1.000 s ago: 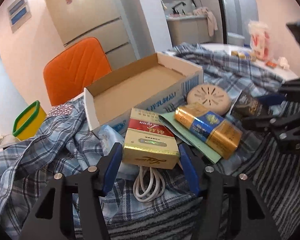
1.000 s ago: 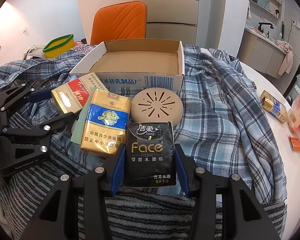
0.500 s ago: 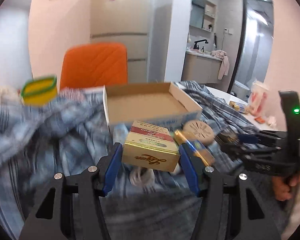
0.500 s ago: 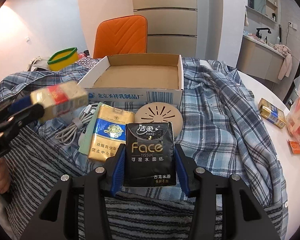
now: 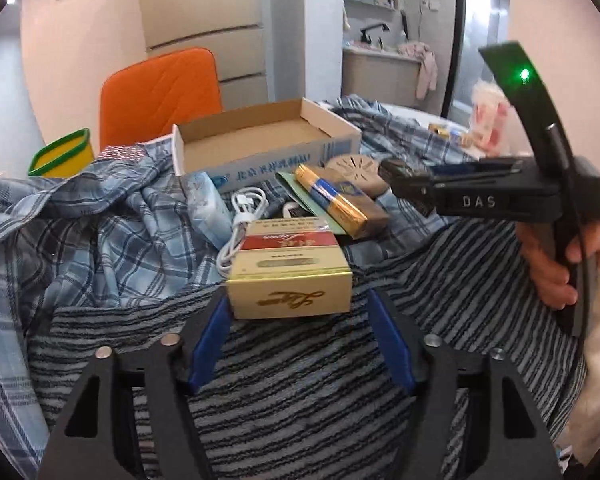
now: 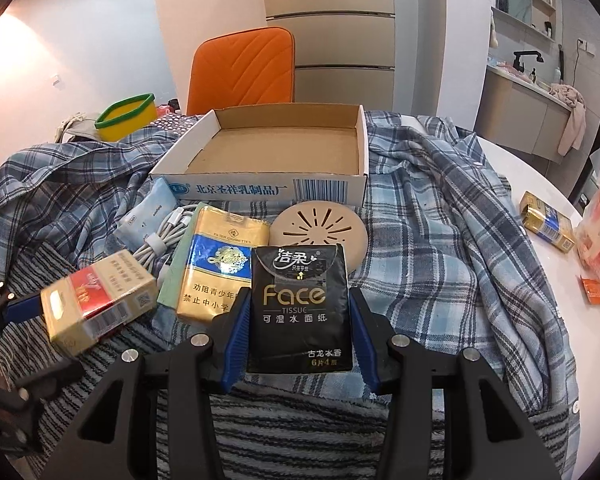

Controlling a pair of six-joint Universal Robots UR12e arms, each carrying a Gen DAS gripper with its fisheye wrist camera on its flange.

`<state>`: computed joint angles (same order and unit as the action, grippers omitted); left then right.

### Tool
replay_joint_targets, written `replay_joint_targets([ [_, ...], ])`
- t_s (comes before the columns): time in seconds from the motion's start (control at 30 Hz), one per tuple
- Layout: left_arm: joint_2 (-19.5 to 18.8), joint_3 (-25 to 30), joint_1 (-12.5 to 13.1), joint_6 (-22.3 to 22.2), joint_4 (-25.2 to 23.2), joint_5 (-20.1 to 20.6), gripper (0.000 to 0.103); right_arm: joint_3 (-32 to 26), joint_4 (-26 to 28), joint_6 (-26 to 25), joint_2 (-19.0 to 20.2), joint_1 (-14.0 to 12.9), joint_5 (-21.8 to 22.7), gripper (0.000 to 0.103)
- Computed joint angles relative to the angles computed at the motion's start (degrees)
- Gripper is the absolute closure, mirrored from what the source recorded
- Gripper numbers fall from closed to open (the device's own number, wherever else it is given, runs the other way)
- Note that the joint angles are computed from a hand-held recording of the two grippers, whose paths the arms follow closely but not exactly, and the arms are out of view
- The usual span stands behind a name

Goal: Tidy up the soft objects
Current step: 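Grasp the red-and-gold Liqun pack with the left gripper while right holds tissues, then lower both held packs into the cardboard box and open both grippers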

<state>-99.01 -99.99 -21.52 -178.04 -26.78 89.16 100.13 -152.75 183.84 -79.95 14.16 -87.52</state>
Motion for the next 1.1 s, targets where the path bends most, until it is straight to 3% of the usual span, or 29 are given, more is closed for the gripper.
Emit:
replay_joint_targets([
  [0.13, -1.0, 1.4, -0.1, 0.5, -0.3, 0.9, 0.024, 0.0, -0.1, -0.3, 0.0, 0.1, -0.1, 0.054],
  [0.3, -3.0, 4.6, 0.1, -0.4, -3.0, 2.1, 0.024, 0.1, -0.3, -0.4, 0.0, 0.1, -0.2, 0.054],
  [0.4, -3.8, 5.7, -0.2, 0.5, -4.7, 2.7, 0.035, 0.0, -0.2, -0.3, 0.0, 0.1, -0.2, 0.054],
  [0.43, -3.9, 6.0, -0.2, 0.3, -5.7, 2.7, 0.046, 0.0, -0.1, -0.2, 0.0, 0.1, -0.2, 0.054],
  [0.57, -3.7, 5.5, 0.1, -0.8, -5.4, 1.5, 0.048, 0.1, -0.6, -0.3, 0.0, 0.3, -0.6, 0.054],
  [0.8, -2.7, 2.9, -0.3, -0.3, 8.4, 3.0, 0.048, 2.6, -10.5, 1.9, -1.1, 1.4, -6.0, 0.054],
  [1.0, -4.9, 3.7, -1.7, -0.6, 24.4, 10.6, 0.048, 1.2, -14.1, 5.2, -1.3, 2.6, -8.7, 0.054],
  [1.1, -6.2, 5.4, -1.6, -1.9, 28.5, 11.5, 0.048, -1.3, -16.0, 3.6, -0.1, 3.5, -11.5, 0.054],
])
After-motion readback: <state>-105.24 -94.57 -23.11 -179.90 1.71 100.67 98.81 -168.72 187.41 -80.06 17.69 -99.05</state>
